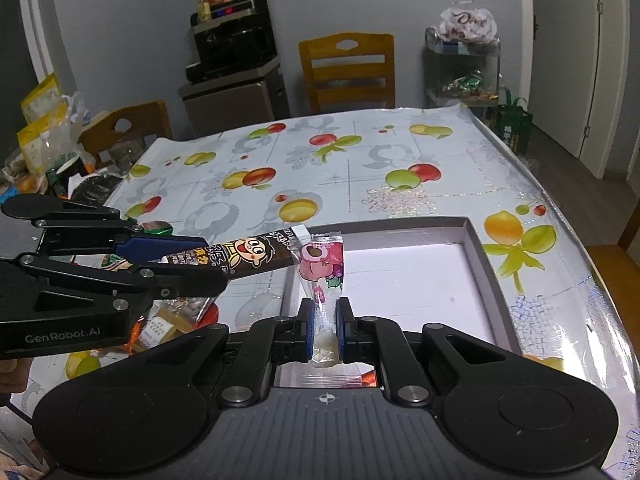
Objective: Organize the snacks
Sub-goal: 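Lift the tube snack and pink packet with both tools over the grey box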
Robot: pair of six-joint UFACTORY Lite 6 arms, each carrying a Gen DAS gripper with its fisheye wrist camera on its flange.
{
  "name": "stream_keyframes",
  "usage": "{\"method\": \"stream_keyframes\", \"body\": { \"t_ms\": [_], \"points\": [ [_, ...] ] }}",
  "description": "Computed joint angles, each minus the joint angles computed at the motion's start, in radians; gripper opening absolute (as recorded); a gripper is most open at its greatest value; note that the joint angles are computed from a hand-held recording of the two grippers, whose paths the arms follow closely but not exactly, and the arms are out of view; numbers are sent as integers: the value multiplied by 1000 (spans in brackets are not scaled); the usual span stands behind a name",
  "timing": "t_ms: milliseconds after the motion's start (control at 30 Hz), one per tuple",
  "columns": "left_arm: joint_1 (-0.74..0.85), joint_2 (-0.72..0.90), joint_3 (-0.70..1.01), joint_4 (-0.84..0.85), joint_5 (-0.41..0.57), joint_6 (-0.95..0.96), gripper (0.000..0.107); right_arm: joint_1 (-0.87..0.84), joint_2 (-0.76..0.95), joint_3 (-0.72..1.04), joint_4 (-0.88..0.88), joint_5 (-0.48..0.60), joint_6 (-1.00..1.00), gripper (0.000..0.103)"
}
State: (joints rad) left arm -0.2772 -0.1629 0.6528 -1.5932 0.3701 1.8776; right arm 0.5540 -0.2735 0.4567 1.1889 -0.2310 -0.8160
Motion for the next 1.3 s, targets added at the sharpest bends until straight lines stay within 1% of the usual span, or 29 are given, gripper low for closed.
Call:
{"method": "stream_keyframes", "body": {
  "t_ms": [300,633,1100,1300],
  "points": [
    [-28,40,35,-13,-9,8,17,-48,-11,-7,-55,21,33,13],
    [-70,110,99,-41,-8,38,17,-90,-29,-21,-38,31,7,13],
    [-134,226,186,-115,-3,72,17,-152,-107,-73,155,52,-212,13],
    [-161,286,227,-143,-20,84,17,-194,-137,-100,222,63,-284,13]
  ]
}}
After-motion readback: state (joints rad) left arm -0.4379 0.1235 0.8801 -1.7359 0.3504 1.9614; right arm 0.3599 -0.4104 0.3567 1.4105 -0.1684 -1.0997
